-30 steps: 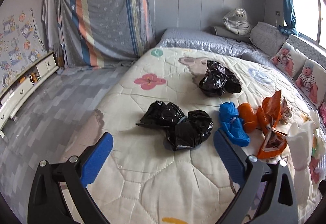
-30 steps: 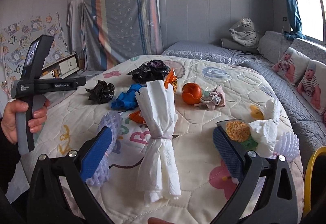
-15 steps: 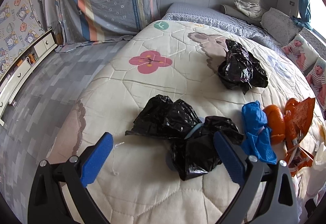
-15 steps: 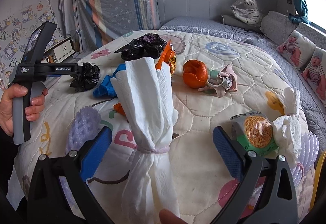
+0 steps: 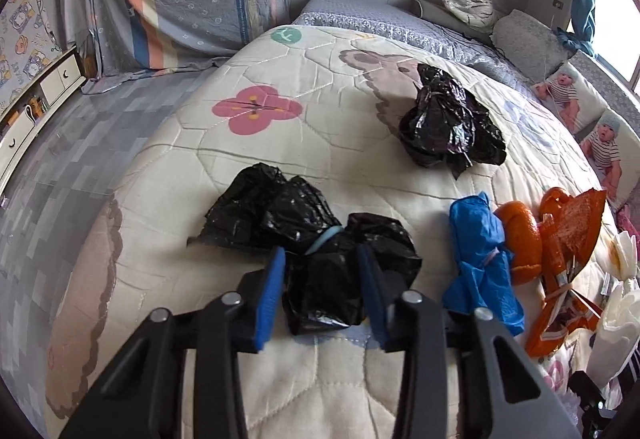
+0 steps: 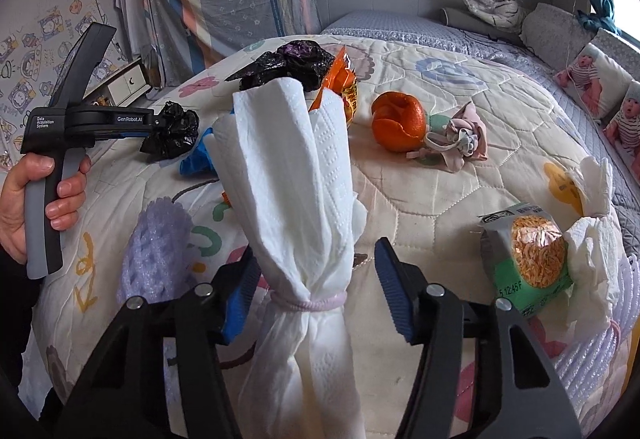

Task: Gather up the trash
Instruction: 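Grasp the black plastic bag with the left gripper while the right gripper grasps the white tissue bundle, then carry the black bag and tissue bundle over the yellow-rimmed bin with both grippers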

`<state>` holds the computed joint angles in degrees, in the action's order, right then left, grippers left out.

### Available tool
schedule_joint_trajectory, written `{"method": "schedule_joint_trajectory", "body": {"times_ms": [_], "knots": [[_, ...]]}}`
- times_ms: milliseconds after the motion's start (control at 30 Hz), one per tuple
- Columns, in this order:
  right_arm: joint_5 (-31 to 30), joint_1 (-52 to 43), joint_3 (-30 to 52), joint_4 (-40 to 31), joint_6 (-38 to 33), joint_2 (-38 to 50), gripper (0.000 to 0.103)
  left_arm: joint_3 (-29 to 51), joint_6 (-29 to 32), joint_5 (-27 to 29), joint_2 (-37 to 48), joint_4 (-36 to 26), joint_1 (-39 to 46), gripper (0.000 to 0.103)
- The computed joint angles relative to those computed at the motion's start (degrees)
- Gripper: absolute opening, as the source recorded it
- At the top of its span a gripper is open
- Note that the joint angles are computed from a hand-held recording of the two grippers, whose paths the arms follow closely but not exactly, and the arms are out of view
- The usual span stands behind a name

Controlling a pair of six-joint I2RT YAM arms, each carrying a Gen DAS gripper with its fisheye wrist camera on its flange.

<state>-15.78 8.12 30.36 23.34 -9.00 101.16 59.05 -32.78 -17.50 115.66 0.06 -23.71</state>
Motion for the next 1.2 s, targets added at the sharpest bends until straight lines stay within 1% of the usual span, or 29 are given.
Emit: {"method": "schedule_joint_trajectory", "body": {"times_ms": [33, 67, 100, 133, 167, 233, 300, 333, 433, 567, 667, 833, 933, 1033, 1133, 1200], "knots": [[0.1, 0.1, 0.0, -0.1, 0.1, 0.1, 0.047, 0.0, 0.2, 0.3, 0.0, 0.3, -0.1, 0.026], [0.3, 0.2, 0.0, -0.1, 0.2, 0.1, 0.042, -0.1, 0.2, 0.4, -0.1, 0.3, -0.2, 0.023], [0.6, 0.4, -0.4, -0.1, 0.4, -0.2, 0.039, -0.3, 0.3, 0.4, -0.3, 0.6, -0.3, 0.021], [0.3, 0.2, -0.4, -0.4, 0.2, -0.3, 0.033, -0.7, 0.5, 0.7, -0.6, 1.1, -0.4, 0.020], [0.0, -0.1, -0.6, -0.5, 0.1, -0.6, 0.029, -1.4, 0.4, 1.1, -1.1, 1.6, -0.4, 0.019], [-1.2, -0.8, -1.4, -0.3, 0.4, -1.8, 0.027, -3.9, -0.4, 3.2, -3.1, 3.7, 0.0, 0.016], [-2.7, -1.7, -2.3, -0.9, 0.3, -3.9, 0.027, -6.9, -1.3, 5.4, -5.6, 6.1, 0.6, 0.016], [-2.9, -2.1, -3.2, -0.8, 0.3, -5.3, 0.026, -8.8, -1.5, 5.6, -7.4, 7.5, 0.5, 0.016], [-3.3, -3.0, -6.2, -0.4, 0.4, -11.0, 0.026, -13.3, -1.0, 3.5, -12.1, 10.4, -0.9, 0.016], [-7.5, -6.0, -8.3, -4.4, -0.1, -18.4, 0.026, -18.0, -1.4, 1.9, -18.3, 12.2, -3.0, 0.016], [-10.8, -8.9, -9.0, -8.9, -0.5, -23.5, 0.026, -20.5, -1.1, 0.3, -22.6, 12.8, -5.2, 0.016], [-12.9, -13.3, -10.6, -15.5, -1.6, -32.9, 0.026, -21.4, -1.2, -1.7, -26.7, 11.8, -9.1, 0.016], [-14.1, -16.9, -11.6, -19.0, -2.8, -38.2, 0.026, -20.9, -0.8, -4.5, -27.7, 11.6, -12.8, 0.016], [-14.2, -20.5, -12.2, -22.5, -4.6, -42.7, 0.026, -19.1, -0.1, -7.0, -27.3, 11.3, -16.6, 0.016], [-16.4, -25.7, -11.9, -26.7, -7.3, -46.3, 0.026, -16.6, 0.6, -8.1, -25.9, 11.7, -19.8, 0.016], [-18.9, -30.2, -11.5, -29.1, -9.7, -47.6, 0.026, -14.4, 1.2, -8.0, -24.2, 11.8, -21.4, 0.016]]}}
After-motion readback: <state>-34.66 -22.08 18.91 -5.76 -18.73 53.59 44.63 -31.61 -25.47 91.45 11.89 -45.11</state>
